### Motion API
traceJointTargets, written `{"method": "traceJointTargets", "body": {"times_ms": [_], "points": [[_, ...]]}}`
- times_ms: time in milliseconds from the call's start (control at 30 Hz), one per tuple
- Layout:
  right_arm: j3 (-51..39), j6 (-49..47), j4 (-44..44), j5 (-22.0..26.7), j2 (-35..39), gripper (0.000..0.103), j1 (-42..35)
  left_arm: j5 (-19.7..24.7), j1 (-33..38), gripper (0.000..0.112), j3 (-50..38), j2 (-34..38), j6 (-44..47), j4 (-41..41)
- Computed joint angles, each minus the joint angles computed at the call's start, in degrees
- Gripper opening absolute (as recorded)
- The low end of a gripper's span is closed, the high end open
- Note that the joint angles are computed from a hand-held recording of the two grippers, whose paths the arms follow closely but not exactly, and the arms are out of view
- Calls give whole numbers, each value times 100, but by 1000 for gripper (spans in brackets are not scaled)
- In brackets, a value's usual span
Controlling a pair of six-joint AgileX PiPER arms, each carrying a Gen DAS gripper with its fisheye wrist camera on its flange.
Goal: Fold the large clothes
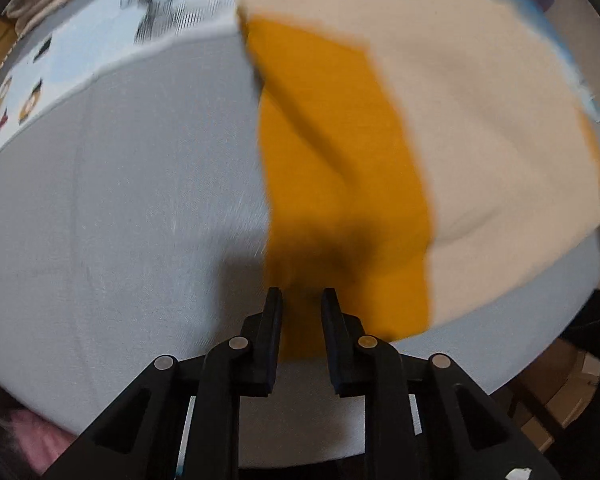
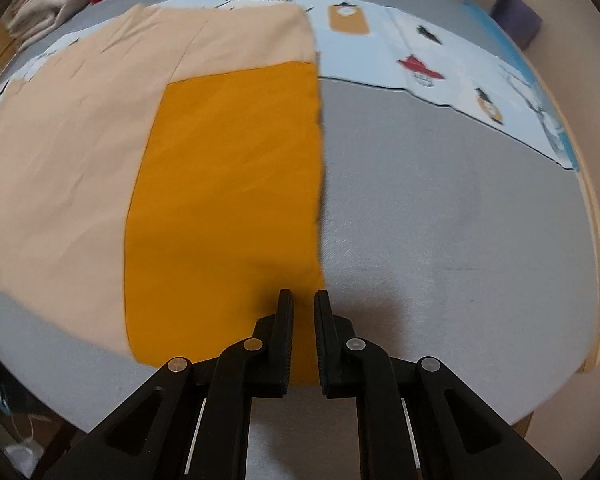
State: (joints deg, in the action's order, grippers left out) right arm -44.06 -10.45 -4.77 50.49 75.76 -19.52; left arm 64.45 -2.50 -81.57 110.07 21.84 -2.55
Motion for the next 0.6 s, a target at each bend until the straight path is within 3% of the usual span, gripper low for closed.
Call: {"method": "traceJointTargets", "body": {"times_ms": [67, 167, 300, 400, 500, 600], "points": [[212, 571, -829, 155, 346, 12, 464, 132, -65, 27, -20, 141, -275, 350], [317, 967, -1287, 119, 106, 12, 847, 240, -45, 27, -287, 60, -514, 353], [116, 1120, -1157, 40, -578, 12, 939, 124, 102, 27, -554, -416, -506, -230], [-149, 843, -394, -178, -948, 12, 1144, 88, 46, 27, -693, -555, -367, -814], [-199, 756, -40, -188, -665, 13, 1534, 116, -363, 27, -759, -354, -461, -909], [-207, 1045, -468, -2, 251, 14, 1934, 87, -572, 27, -843, 60, -583, -507]]}}
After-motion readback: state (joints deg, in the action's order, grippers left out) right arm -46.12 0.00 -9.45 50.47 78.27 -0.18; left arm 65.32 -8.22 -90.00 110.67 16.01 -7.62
